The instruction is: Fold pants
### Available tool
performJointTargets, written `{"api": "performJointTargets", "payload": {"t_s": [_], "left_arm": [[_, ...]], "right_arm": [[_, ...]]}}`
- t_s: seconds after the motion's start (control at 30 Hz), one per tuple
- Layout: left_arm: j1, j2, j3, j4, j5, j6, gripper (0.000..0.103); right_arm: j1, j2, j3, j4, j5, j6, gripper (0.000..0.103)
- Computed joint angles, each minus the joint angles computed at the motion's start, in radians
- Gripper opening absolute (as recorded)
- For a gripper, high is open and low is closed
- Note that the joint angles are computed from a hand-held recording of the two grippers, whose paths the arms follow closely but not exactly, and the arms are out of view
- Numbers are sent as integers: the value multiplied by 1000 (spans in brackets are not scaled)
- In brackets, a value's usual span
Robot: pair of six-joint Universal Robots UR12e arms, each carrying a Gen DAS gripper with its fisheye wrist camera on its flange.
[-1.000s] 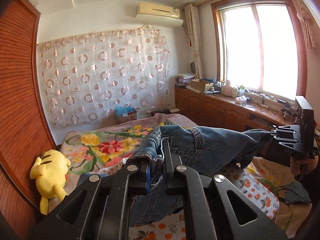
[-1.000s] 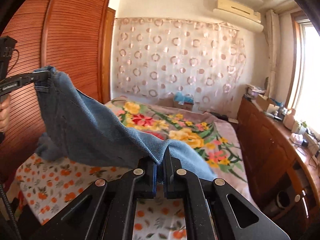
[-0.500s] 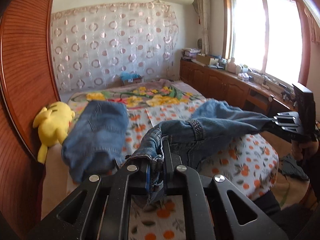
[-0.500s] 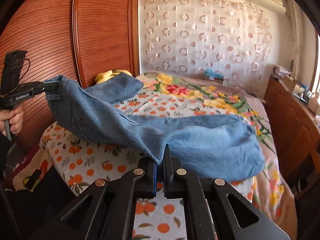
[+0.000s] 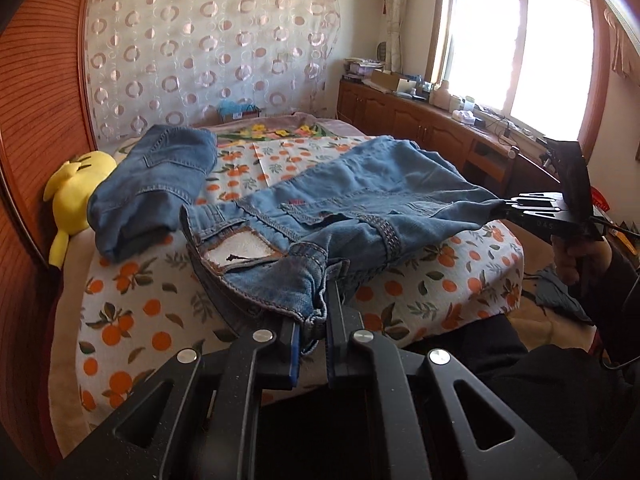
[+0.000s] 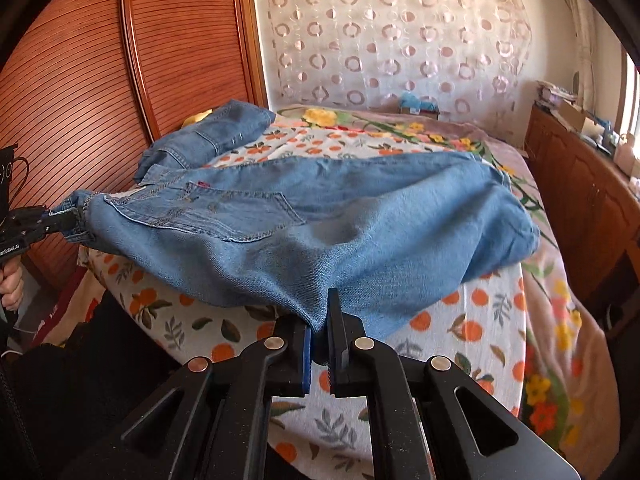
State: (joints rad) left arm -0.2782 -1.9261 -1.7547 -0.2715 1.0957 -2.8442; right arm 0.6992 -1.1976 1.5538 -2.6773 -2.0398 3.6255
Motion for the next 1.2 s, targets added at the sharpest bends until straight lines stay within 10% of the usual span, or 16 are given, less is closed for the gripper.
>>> {"api": "performJointTargets", "payload": {"t_s": [0.23,0.37,0.63,0.77,1.2], "left_arm": [[9,24,-14,-34,30,20,22],[23,35,-21,-4,29,9,47],[29,12,4,28,43,-39,51],[31,1,12,32,45,-68,78],[4,-77,119,44,69,-90,79]], "right_arm": [[3,-8,-9,47,12,24,10],[11,-13,-9,48,-7,14,13],[25,-6,-13,25,-62,12,28],[30,-8,-7,3,-76,10,33],[25,-13,17,-23,-173,40,52]]}}
